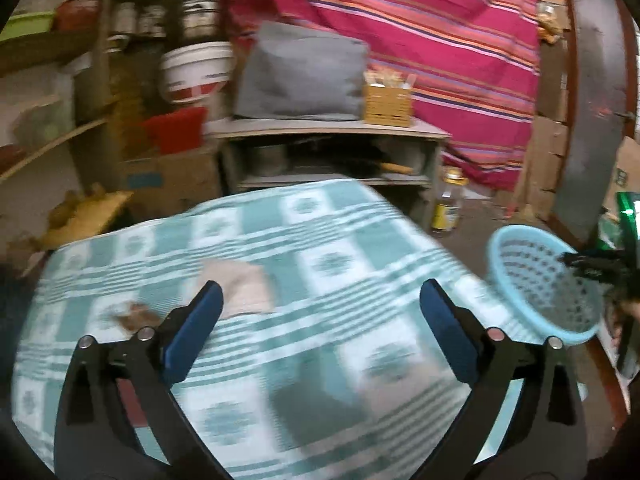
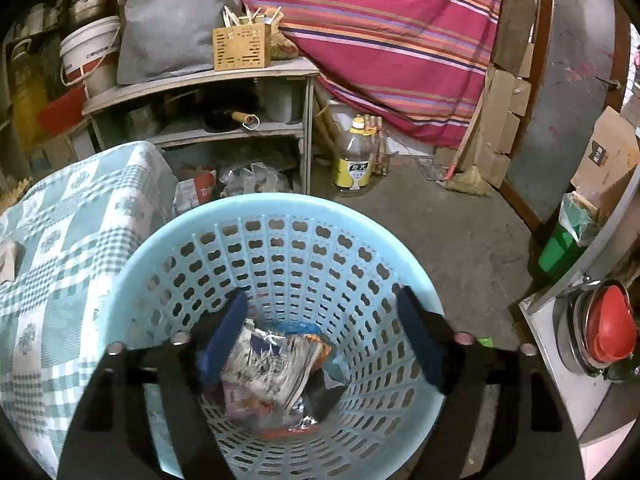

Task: Collect trash
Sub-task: 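Carry the clear bag and black package over the basket and open both tools, then return to the table and grasp the dark red scouring pad with the left tool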

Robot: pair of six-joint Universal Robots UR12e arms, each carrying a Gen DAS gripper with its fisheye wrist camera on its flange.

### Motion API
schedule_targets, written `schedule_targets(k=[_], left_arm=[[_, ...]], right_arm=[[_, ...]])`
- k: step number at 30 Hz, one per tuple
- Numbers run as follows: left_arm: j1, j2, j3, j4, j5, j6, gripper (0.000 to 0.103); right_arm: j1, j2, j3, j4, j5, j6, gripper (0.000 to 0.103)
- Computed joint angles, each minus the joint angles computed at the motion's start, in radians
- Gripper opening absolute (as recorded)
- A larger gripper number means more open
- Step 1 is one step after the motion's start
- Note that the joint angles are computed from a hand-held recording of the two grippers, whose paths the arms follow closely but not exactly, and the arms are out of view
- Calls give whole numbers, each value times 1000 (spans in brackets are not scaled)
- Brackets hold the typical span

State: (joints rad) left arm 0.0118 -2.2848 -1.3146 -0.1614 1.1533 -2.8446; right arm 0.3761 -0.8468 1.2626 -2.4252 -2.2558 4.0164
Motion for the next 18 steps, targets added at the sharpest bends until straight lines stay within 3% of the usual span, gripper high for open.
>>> schedule_targets(k=[7,13,18], left_arm=[[66,-11,5,-3,65,-58,97],[98,-27,9,-27,116,-76,97],[111,-52,34,-89,157,-69,97]], right_arm=[[28,33,-52,-77,-7,-4,91],[60,110,-172,-120,-4,-52,94],[79,185,-297,-128,43,-107,94]])
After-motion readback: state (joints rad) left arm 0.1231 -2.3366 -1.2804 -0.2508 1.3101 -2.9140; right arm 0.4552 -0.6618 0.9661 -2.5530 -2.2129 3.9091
